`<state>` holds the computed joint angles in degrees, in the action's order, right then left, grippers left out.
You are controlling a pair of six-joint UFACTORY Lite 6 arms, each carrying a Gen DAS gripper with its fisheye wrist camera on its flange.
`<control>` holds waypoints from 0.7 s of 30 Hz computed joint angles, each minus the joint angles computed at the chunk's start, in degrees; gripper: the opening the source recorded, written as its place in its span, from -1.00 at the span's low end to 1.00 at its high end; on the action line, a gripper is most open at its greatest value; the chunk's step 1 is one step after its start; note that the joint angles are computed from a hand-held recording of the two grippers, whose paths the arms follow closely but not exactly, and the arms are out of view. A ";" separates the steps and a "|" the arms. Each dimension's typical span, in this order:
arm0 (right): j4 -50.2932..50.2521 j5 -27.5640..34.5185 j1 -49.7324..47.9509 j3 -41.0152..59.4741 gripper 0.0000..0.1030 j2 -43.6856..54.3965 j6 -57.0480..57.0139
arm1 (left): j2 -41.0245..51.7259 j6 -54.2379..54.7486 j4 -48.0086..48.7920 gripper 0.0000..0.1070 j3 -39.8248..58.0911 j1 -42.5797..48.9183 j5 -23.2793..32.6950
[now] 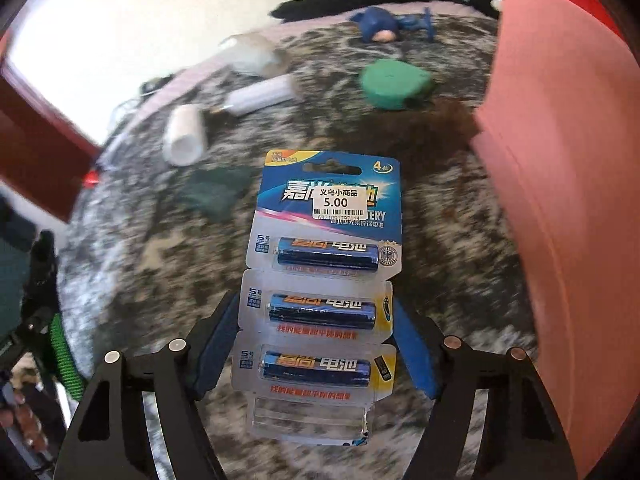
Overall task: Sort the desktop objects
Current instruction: 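Carry the black glove and battery pack into the pink box and release both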
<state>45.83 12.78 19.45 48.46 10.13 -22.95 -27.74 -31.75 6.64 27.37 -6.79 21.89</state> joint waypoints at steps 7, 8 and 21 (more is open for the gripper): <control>-5.43 1.30 5.61 -5.47 0.47 -12.68 6.43 | -9.45 -21.23 15.03 -0.51 3.92 -16.17 11.09; -6.67 1.73 6.28 -6.27 0.48 -14.89 7.79 | -10.30 -24.79 17.65 -0.51 4.98 -19.28 13.13; -34.68 16.98 6.98 -11.95 0.48 -56.13 31.67 | -0.62 -60.58 44.44 -0.51 26.86 -60.15 38.29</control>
<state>11.15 29.76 26.43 36.51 -46.01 8.71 -28.37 -92.33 51.08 54.23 -66.95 60.18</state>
